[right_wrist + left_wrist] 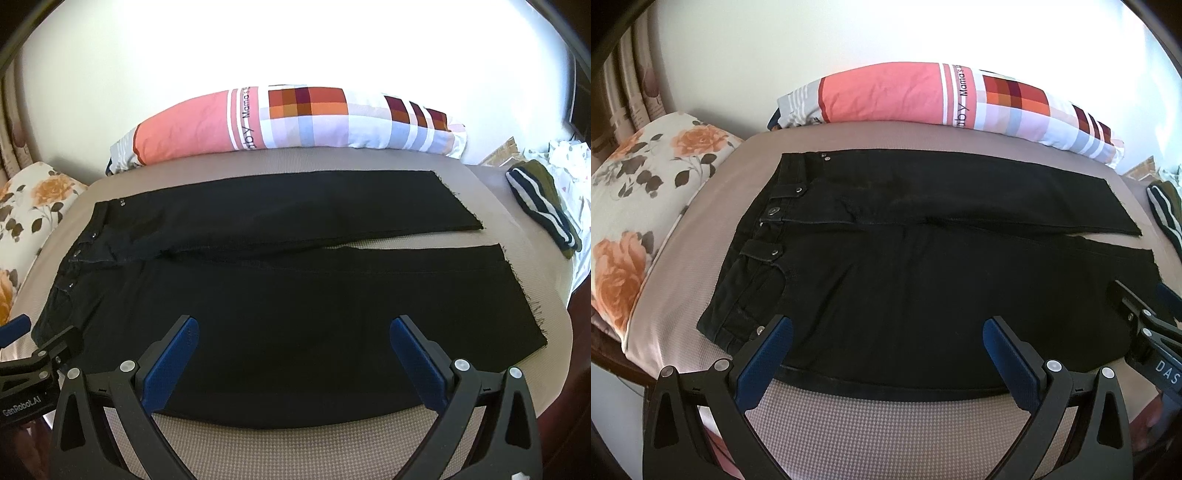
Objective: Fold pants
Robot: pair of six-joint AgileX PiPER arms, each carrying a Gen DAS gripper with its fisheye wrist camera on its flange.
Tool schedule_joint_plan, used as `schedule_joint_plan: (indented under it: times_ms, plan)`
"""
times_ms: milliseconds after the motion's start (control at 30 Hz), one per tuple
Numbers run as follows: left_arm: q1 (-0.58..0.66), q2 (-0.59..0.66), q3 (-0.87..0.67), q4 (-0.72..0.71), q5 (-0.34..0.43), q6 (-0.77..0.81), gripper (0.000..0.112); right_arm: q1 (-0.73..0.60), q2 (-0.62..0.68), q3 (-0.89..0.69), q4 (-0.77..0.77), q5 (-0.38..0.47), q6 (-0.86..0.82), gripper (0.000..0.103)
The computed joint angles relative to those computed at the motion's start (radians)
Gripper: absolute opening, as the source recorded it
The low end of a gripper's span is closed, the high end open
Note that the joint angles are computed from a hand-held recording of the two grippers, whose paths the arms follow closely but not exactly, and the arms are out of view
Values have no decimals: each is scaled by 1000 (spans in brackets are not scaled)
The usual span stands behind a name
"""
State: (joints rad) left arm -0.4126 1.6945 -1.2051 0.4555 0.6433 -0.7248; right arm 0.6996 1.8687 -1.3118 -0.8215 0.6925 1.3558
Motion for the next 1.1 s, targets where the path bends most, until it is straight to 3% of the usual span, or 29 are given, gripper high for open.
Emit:
schedule_joint_plan:
  times_ms: [1100]
  plan:
    - [11, 4, 15, 4, -20, -14, 102, 0, 7, 13, 10, -23, -7, 103]
